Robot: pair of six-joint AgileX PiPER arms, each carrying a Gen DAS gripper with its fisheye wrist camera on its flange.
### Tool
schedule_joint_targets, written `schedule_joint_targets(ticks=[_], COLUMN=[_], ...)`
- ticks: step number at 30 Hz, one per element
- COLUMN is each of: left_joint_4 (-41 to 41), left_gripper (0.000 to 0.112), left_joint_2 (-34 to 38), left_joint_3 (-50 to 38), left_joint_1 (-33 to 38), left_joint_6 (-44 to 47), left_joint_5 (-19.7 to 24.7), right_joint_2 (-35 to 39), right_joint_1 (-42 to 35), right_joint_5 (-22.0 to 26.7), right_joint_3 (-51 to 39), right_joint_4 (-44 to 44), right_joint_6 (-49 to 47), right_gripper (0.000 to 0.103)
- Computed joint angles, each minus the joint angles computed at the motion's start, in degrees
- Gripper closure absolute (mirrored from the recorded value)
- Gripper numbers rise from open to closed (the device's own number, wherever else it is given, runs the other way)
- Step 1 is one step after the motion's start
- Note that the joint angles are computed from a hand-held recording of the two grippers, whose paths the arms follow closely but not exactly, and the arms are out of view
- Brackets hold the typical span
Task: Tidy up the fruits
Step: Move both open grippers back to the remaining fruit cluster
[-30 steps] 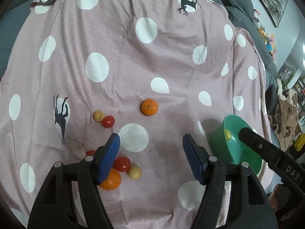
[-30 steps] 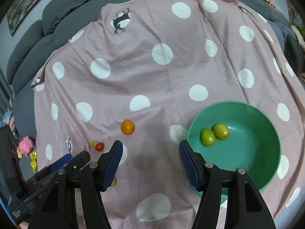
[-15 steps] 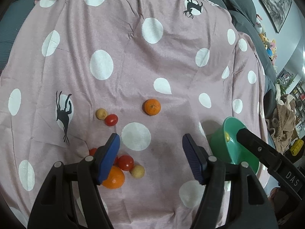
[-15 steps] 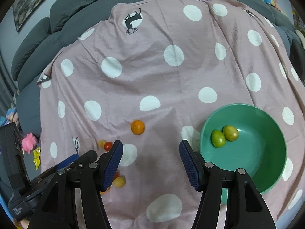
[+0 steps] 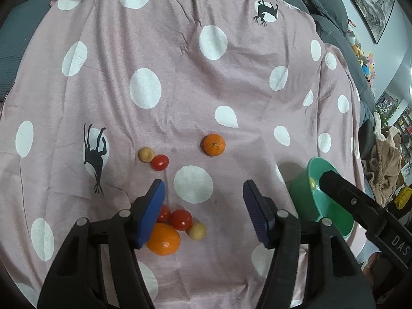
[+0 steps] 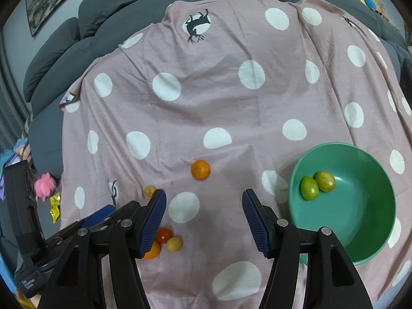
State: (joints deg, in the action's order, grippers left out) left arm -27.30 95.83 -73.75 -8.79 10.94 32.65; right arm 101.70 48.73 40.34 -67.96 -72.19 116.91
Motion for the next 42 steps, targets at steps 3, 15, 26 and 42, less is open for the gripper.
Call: schedule_joint_targets(ticks=[3, 15, 26, 42], left_joint_4=[-1.30, -3.76, -4.11, -4.18], left_gripper=[0.054, 0.064, 0.070, 0.089], left_joint_2=[0.02, -0.26, -0.30, 2.87], left_joint_3=[0.16, 0.83, 0.90, -0.63], left_joint_1=[0.56, 2.77, 3.50, 5.27], left_joint_6=[1.51, 4.66, 6.16, 7.70], left_joint_5=[0.24, 1.21, 2.22, 5.45], right_joint_2=[0.25, 1.96, 3.33, 5.90], right_joint_1=[0.18, 1.03, 1.55, -5.37], right_joint_5=[-0.13, 0.06, 0.07, -16.50], right_joint_3=[-0.31, -2.95, -4.65, -5.08], right_joint_4=[-0.27, 0.29, 0.34, 6.42], right_joint_6=[-0.04, -2.26, -3.06, -6.52], right_gripper=[0.041, 0.041, 0.043, 0.065])
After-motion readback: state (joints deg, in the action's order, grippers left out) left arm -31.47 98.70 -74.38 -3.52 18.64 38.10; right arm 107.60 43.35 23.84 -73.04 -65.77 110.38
